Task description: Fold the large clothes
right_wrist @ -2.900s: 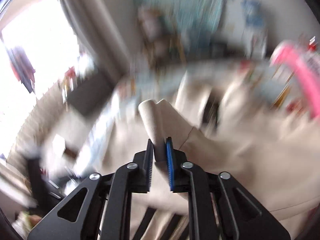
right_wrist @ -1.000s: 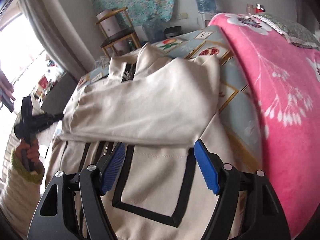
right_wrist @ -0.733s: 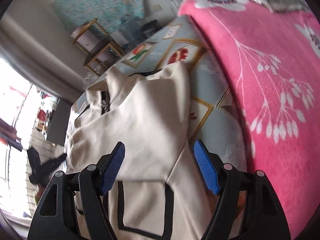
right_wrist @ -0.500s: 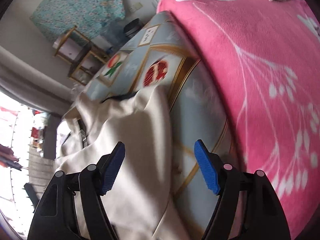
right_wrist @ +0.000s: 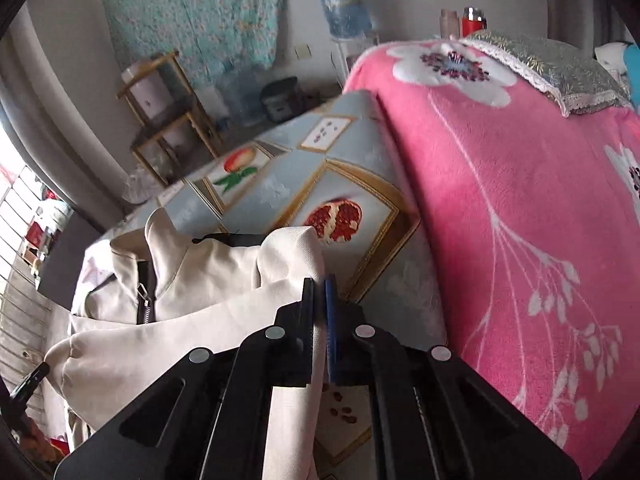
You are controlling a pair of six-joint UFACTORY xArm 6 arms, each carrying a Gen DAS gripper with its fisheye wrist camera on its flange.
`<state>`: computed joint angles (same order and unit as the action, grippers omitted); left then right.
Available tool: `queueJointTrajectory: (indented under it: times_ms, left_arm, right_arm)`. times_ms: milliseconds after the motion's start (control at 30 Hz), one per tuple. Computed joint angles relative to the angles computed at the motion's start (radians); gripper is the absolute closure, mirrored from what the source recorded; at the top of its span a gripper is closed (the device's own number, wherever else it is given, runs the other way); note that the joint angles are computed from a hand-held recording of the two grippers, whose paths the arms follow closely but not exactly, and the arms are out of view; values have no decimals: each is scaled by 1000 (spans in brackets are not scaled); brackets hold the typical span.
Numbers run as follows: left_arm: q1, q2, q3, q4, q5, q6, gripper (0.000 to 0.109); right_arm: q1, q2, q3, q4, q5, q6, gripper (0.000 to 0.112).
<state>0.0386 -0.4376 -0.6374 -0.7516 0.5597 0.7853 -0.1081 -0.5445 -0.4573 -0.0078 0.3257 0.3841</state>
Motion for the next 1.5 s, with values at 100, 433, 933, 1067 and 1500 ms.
queueJointTrajectory:
  times_ms: [100, 433, 933, 1067, 1500]
  left_arm:
    - [-14, 47, -8, 66, -29, -48, 107]
    - [22, 44, -2, 17, -54, -15, 97]
    - [-106, 109, -9, 215, -12, -157, 68]
    - [-52, 12, 29, 219, 26, -133, 60]
    - [302, -497, 305, 230, 428, 32, 45]
  right_arm:
    - [-5, 61, -11, -167, 2, 121, 107]
    - [-22, -39, 27, -152, 28, 91, 58]
    - [336, -77, 93, -226, 210, 60, 55]
    - [379, -206, 110, -235, 307, 120, 52]
    - [909, -898, 317, -382, 878, 730, 31]
